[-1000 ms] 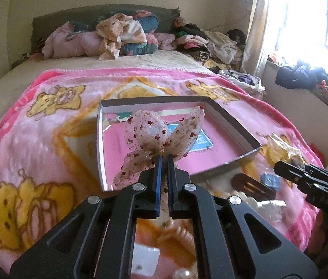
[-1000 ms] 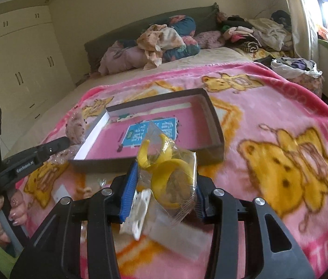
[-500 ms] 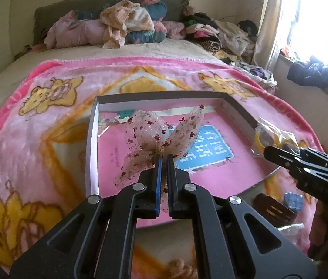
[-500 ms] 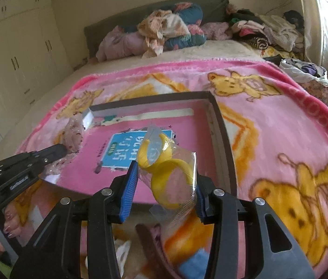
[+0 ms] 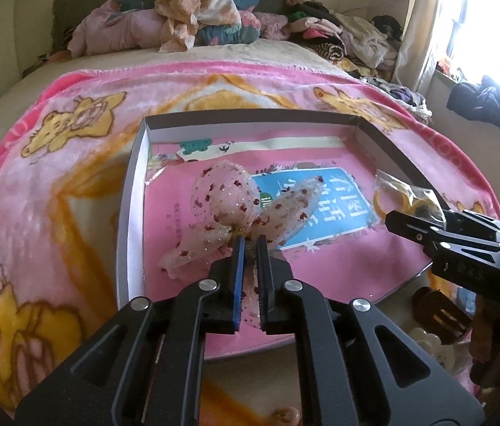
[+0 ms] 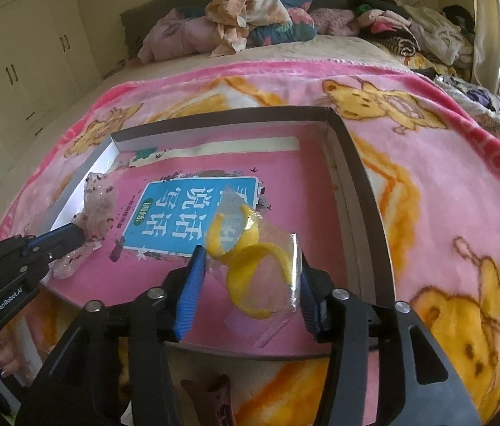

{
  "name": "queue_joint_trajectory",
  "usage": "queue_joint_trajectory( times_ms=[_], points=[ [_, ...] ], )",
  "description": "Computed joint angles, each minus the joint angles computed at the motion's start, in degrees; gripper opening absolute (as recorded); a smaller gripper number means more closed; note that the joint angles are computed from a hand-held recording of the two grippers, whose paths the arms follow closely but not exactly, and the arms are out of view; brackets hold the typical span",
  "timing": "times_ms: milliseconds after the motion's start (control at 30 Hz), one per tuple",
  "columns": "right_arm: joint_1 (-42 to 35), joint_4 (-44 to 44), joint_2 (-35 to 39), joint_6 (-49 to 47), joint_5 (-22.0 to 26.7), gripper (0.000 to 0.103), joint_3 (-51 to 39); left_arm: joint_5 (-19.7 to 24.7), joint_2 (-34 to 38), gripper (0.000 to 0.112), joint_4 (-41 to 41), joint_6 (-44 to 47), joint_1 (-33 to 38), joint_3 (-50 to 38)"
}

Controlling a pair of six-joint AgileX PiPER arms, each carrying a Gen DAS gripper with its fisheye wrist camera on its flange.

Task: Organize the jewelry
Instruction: 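Carry the bow clip with the left tool while the right tool carries the bangle bag into the box, then open the left tool over the box while the right tool releases the bangle bag inside, then withdraw both tools from the box toward the remaining jewelry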

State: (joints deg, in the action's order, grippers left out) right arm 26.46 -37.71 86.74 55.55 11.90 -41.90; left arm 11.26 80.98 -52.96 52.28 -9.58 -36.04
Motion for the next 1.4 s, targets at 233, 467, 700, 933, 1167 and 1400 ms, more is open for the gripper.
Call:
queue_joint_trajectory(
  times_ms=[233,467,700,933,1167,1400],
  points=[
    [1.2,-15.3,-4.1,15.9,-0.2,0.076,3.6,-0.3,0.1,0.005,-0.3,0.1,-0.2,0.3],
    [4.2,-28.5,-9.7,31.2,3.2,0.086,7.3,-1.7,-2.5,0.031,-3.2,2.4,-0.1,2.2],
    [10.9,-36.0,-16.6,40.9,11.8,0.091,11.4,-4.0,-9.8,0.061,-2.8,0.6,-1.1,6.0],
    [23.0,-38.4,-22.5,45.9,25.4,0.097,14.7,-5.3,-19.2,0.086,1.4,-5.0,-2.4,10.5],
    [36.5,-35.4,-26.8,47.6,38.0,0.097,16.3,-4.3,-27.6,0.092,21.2,-25.7,-3.6,13.1],
    [48.7,-32.2,-28.6,50.3,48.2,0.097,16.5,-0.4,-35.5,0.092,37.2,-41.4,-3.9,15.2]
  ],
)
